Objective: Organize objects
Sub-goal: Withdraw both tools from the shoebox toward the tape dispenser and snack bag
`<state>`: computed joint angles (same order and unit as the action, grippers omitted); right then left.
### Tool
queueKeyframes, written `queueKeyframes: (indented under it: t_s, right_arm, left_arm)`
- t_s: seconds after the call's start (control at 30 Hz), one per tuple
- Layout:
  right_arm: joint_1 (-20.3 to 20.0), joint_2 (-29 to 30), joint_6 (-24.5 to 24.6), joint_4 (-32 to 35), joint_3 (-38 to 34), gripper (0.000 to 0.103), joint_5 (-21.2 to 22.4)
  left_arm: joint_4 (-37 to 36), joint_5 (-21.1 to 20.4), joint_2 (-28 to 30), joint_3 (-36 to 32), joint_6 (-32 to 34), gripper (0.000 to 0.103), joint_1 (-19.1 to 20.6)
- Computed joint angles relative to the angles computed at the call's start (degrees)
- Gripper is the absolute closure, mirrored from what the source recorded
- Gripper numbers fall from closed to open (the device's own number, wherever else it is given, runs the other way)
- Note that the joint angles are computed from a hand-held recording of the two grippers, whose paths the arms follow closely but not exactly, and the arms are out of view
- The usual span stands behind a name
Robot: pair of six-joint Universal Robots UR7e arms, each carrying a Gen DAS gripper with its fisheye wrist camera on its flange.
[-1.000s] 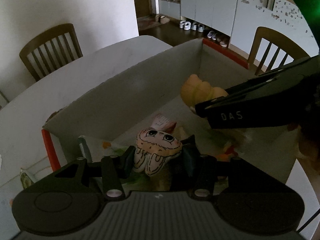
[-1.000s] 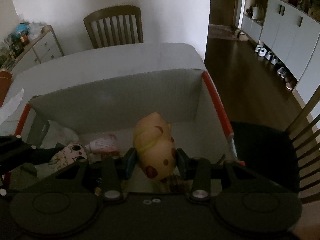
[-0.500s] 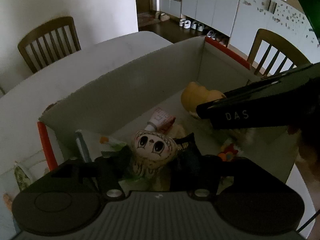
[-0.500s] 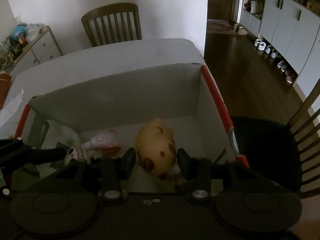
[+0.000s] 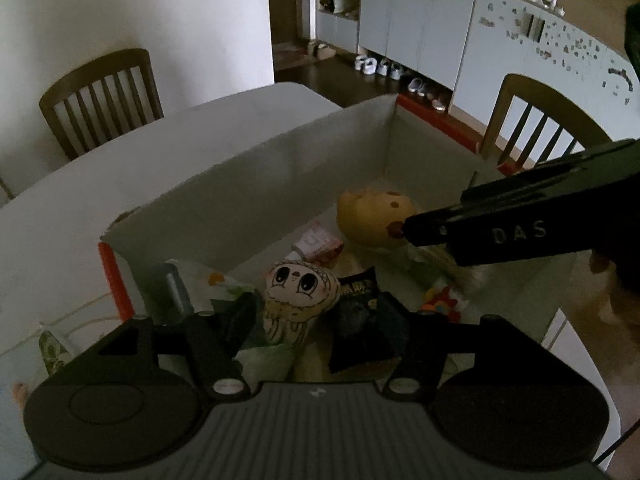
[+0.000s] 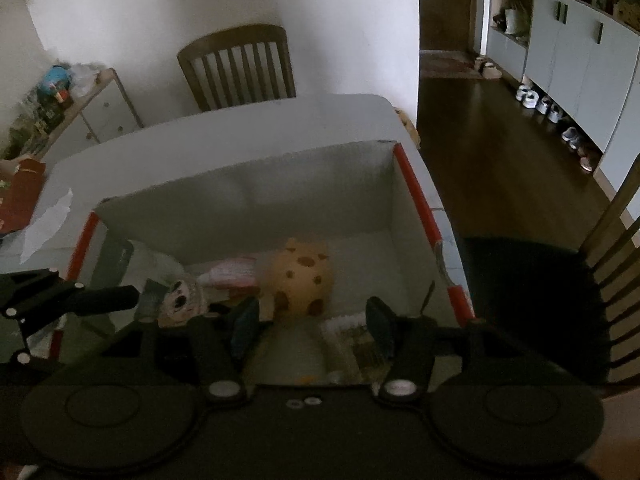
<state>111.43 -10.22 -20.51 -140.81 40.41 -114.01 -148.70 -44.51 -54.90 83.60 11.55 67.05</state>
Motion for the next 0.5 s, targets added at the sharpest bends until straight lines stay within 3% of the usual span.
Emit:
queueKeyframes:
  t_s: [0.5]
  right_arm:
    - [1.98, -7.51, 0.21, -8.38, 12.7, 0.034, 2.96]
  left_arm:
    - [-5.66, -2.38, -7.06, 6.41, 2.81, 0.037, -1.76]
